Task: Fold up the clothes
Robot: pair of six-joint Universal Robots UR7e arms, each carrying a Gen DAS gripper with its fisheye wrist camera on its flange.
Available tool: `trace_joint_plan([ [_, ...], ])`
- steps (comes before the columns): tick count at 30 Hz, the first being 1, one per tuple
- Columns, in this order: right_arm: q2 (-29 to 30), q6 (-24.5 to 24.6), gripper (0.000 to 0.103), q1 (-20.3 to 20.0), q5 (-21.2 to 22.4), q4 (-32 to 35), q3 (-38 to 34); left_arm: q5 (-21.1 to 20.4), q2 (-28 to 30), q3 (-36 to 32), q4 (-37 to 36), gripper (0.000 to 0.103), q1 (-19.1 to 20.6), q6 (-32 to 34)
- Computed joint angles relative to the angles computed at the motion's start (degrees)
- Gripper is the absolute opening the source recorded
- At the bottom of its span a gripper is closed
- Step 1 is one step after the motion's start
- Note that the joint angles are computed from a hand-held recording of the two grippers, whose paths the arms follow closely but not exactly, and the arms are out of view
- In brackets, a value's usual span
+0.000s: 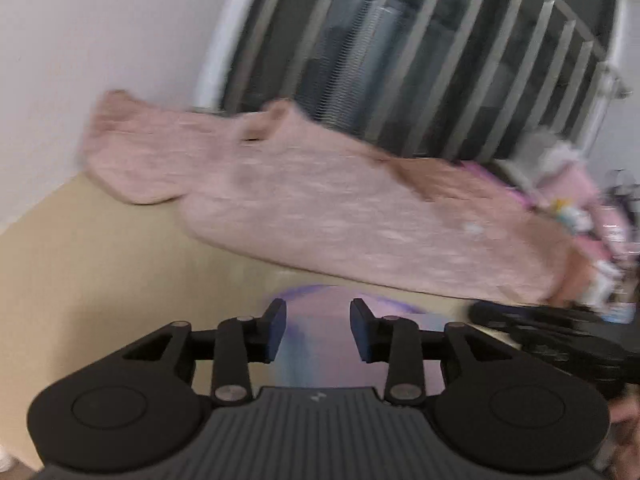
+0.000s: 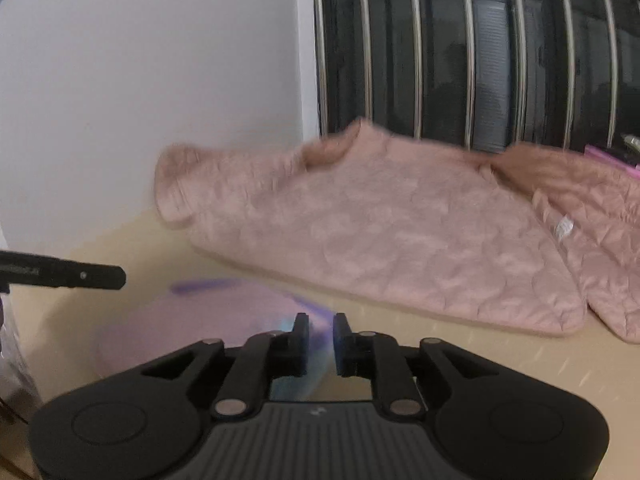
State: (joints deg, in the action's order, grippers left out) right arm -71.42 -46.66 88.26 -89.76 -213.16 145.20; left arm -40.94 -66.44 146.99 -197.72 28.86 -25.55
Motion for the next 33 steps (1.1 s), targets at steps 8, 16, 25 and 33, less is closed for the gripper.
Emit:
trace_joint_plan([
  [8, 6.2, 2.1, 0.009, 1.7, -3.2, 6.2, -3.7, -1.0, 8.1, -0.8, 4.8, 0.033, -0.3, -0.9],
  [16, 1.6, 4.5, 0.012, 0.0, 1.6, 8.2, -1.7, -3.1, 2.1, 0.3, 9.2, 0.036, 0.4, -2.3],
  [25, -0.3, 5.2, 0.028, 0.3, -0.8, 10.4, -2.6, -1.2, 0.0, -4.9, 12.9, 0.044, 5.7, -1.7],
  [33, 0.1, 7.5, 0.020, -1.9, -0.8, 15.0, -3.5, -9.4, 3.3, -6.4, 7.8, 0.003, 9.0, 0.7],
])
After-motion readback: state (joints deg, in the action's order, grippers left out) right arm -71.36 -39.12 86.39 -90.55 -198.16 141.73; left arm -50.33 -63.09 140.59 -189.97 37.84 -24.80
